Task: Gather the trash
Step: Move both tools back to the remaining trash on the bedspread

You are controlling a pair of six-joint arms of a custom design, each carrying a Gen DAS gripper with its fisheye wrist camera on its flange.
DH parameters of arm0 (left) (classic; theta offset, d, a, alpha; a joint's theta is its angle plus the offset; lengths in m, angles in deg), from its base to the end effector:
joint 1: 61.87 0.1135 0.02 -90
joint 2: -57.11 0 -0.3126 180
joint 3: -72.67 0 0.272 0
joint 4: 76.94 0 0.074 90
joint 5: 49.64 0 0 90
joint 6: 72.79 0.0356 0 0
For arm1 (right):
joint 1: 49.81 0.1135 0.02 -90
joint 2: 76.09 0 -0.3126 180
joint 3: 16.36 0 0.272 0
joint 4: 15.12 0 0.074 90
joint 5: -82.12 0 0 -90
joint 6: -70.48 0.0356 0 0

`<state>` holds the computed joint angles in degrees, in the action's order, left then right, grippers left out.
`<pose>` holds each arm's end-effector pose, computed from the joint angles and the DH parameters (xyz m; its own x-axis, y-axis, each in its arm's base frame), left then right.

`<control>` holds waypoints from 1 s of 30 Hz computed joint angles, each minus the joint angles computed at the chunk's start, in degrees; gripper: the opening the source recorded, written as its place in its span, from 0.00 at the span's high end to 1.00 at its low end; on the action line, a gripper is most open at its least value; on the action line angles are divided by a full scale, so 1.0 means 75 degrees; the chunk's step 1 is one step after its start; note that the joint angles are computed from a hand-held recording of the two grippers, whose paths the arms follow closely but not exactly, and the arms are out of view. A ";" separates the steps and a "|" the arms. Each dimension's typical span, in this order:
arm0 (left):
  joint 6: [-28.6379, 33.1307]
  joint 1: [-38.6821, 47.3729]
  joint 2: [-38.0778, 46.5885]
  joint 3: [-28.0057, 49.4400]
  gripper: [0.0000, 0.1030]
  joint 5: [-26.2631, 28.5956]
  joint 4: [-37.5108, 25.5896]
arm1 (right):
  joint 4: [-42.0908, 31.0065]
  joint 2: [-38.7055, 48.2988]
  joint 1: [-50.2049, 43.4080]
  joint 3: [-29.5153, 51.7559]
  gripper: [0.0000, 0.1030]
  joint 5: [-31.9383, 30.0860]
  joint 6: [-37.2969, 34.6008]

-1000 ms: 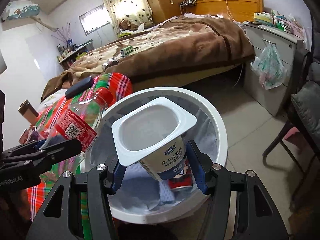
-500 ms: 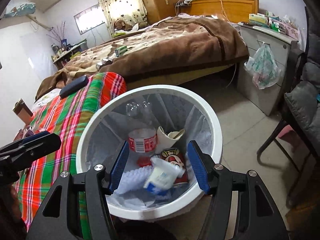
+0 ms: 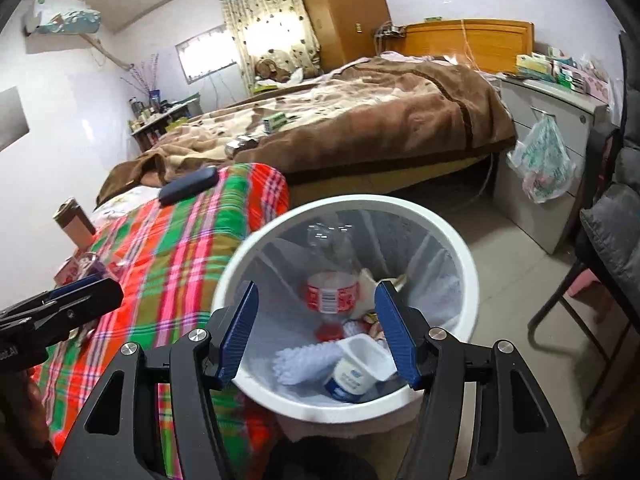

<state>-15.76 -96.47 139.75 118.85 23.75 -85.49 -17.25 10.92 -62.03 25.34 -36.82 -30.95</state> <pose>0.2323 -0.1479 0.1854 -0.6940 -0.1548 -0.7031 0.0002 0.9766 -0.2151 0.2637 -0.0395 0.1548 -0.6789 -0.0304 -0.7336 -0.2746 0.9371 0.2153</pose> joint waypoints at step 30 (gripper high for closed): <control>0.0665 0.4348 -0.5160 -0.2607 0.33 0.0875 -0.2411 | 0.0563 -0.0369 0.3268 -0.0496 0.40 0.0989 0.1010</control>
